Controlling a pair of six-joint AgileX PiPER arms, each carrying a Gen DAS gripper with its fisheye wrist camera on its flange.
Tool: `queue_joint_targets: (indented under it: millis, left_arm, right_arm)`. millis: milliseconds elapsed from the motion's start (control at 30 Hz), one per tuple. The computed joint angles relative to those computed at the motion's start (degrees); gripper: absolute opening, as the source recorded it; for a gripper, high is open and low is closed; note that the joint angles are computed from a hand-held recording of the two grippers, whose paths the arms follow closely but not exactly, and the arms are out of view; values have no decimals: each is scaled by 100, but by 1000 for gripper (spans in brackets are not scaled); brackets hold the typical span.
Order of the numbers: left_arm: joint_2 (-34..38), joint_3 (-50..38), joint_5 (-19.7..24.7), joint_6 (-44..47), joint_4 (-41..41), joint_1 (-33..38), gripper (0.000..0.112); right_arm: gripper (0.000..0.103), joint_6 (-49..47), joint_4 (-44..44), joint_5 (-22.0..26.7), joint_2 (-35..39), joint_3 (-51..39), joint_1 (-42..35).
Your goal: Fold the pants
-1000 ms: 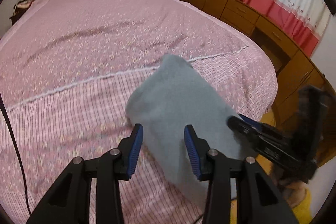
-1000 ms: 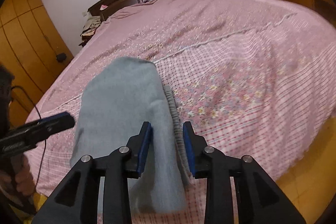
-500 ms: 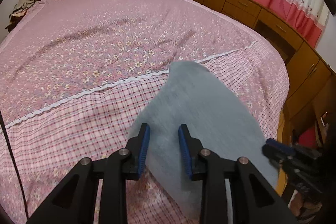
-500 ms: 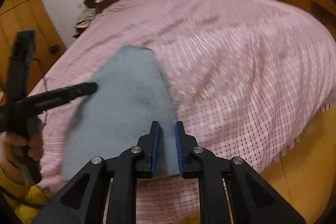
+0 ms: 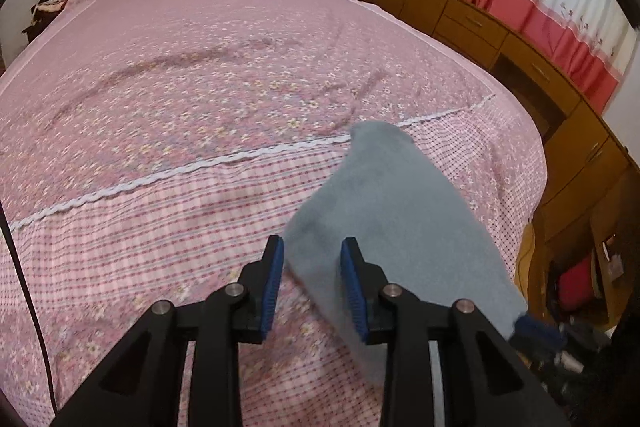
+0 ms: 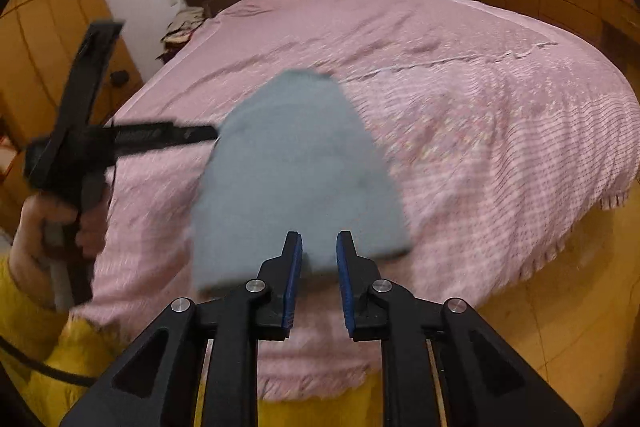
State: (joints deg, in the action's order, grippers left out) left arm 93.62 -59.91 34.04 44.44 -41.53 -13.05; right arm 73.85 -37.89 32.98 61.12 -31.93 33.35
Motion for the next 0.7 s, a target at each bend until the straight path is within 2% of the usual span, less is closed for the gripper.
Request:
queue_joint_targets:
  millis: [100,167,267,567,633,700]
  left_arm:
    - [-18,56,64,204,-55,137,31]
    - [40,26,74,195,0,176,31]
    - [195,-100,227,315,-128,260,31]
    - [520,-343,343,240,-23,155,31]
    - [619,-443,378,0,118,99,30]
    - [683,-480,202,-304,323,-10,28]
  right_arm:
    - [21,226,150,23,27,-28,441]
    - [27,309,256,1,96,-94,632]
    - [28,227,423,-84,421,-247,880]
    - [28,16,468,-511,1695,-795,758]
    - [8,-15,474,-422,1877,-929,694]
    - [7,-134,499,-450,1773,-890,651]
